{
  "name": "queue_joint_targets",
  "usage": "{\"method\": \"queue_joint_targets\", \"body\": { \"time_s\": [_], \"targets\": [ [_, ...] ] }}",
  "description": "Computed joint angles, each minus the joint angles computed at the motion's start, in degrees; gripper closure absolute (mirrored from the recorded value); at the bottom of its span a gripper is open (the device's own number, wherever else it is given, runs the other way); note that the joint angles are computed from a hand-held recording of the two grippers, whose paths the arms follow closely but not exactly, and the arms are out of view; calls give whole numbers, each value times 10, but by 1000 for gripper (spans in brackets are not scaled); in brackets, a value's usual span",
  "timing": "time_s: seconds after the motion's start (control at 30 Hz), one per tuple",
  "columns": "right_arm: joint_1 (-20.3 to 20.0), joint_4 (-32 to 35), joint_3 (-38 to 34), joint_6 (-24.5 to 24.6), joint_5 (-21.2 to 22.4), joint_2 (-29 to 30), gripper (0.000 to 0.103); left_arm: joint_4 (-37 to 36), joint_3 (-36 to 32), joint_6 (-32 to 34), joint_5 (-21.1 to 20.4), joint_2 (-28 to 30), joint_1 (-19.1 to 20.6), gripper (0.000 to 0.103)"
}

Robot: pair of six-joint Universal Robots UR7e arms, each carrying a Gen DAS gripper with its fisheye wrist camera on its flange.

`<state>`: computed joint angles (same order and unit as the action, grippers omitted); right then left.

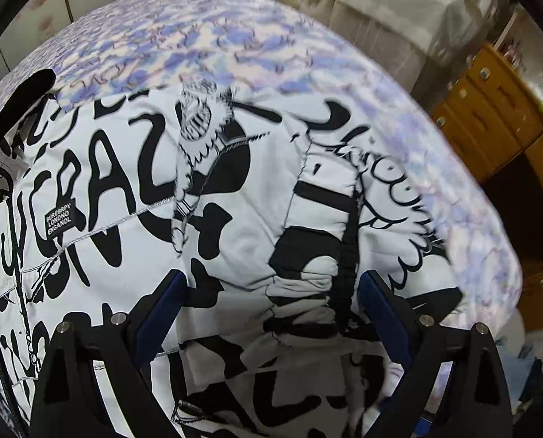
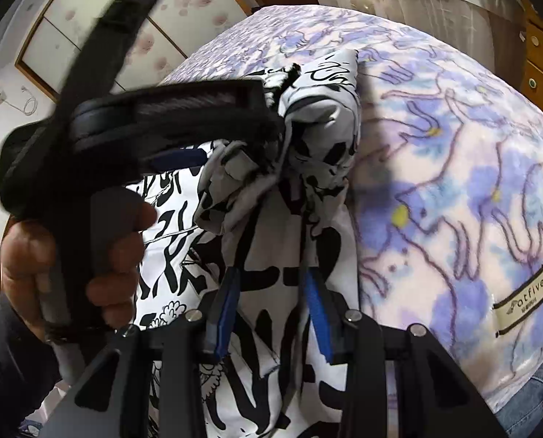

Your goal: Fold large clothes

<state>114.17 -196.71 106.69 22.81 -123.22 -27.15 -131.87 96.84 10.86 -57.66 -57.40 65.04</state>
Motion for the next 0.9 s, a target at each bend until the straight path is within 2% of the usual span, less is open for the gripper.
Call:
{"method": "queue_joint_targets", "body": {
  "time_s": [0.1, 0.13, 0.17, 0.2, 0.3, 0.37, 0.53, 0.67, 0.73, 0.8, 0.9],
  "targets": [
    [-1, -6, 6, 5, -4, -1, 66, -2, 0, 6, 24, 13, -2, 8],
    [-1, -7, 8, 7, -4, -2, 66, -6, 0, 12, 27, 15, -2, 11],
    [-1, -8, 10, 9, -6, -3, 66, -6, -2, 20, 16, 14, 1, 35],
    [-1, -9, 11, 11, -7, -3, 66, 3, -6, 26, 6, 13, 3, 63],
    [0, -14, 14, 13, -10, -4, 66, -2, -8, 30, 6, 1, 7, 78],
    [1, -14, 15, 12, -10, -5, 66, -11, -12, 35, -7, -14, 12, 81],
    [8, -3, 6, 5, -14, -2, 66, -56, -16, 73, -41, -82, 30, 80],
    [13, 18, -9, -8, -24, -2, 66, -80, -33, 84, -23, -119, 65, 78],
    [16, 31, -15, -12, -27, 0, 66, -86, -42, 79, 5, -126, 93, 65],
    [15, 45, -19, -16, -27, 0, 66, -26, -70, 36, 21, -126, 129, 25],
    [21, 74, -39, -14, -28, 6, 66, 48, -106, -26, -5, -127, 178, 23]
  ]
}}
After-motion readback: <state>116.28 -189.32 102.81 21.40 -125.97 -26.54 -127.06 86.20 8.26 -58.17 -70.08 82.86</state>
